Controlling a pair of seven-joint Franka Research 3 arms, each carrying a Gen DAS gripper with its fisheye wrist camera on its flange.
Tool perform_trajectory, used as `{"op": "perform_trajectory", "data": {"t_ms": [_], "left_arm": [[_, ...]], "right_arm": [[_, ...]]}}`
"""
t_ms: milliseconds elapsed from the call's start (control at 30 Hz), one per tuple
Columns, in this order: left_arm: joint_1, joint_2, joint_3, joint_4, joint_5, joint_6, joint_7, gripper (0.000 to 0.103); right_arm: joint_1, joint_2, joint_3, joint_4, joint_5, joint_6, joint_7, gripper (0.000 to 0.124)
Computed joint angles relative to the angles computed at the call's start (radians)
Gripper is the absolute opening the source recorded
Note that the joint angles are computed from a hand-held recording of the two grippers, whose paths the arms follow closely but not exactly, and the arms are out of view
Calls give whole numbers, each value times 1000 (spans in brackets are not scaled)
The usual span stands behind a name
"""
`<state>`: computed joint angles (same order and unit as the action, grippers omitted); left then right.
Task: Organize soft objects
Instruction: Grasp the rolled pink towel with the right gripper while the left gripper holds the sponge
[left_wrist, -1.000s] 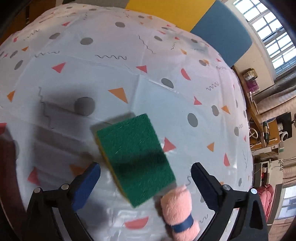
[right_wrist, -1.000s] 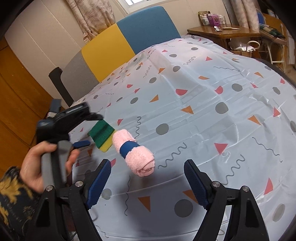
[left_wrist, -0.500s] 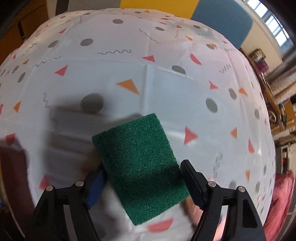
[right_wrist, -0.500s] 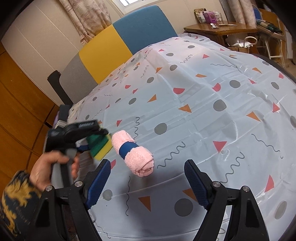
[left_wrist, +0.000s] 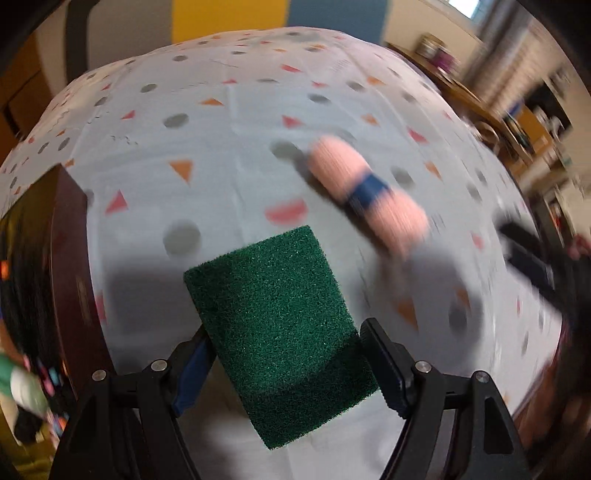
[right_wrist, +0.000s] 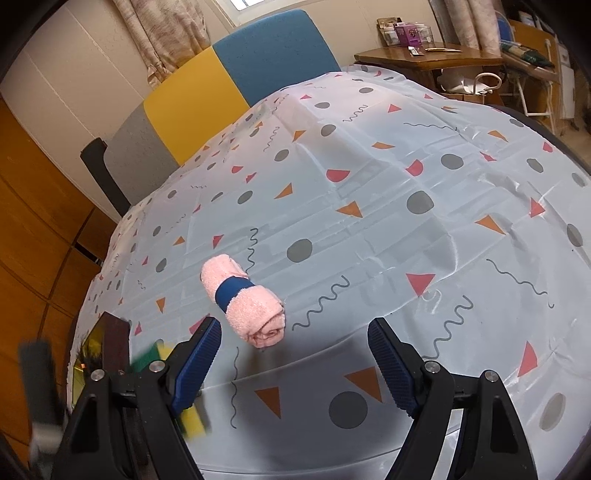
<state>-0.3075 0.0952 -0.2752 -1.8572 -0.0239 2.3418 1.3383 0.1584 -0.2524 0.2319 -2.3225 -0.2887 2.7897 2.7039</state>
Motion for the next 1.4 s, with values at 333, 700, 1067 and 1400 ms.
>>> {"op": "perform_trajectory", "data": {"t_ms": [333,700,1067,1400], "left_arm": [[-32,-131,14,-243,-171,186,152,79],[-38,-110,8,-260,-169,258,162,80],[-40,-129,4,-299,-166,317,151,80],[-51,-146,4,-333,-107,365,97,80]], "right_arm": [[98,62,-58,42,152,42,-259,82],[207,419,-123,529,118,-319,-616,82],[278,422,-191,507,52,-418,-612,36],[210,160,-111,158,87,-343,-498,37]]}}
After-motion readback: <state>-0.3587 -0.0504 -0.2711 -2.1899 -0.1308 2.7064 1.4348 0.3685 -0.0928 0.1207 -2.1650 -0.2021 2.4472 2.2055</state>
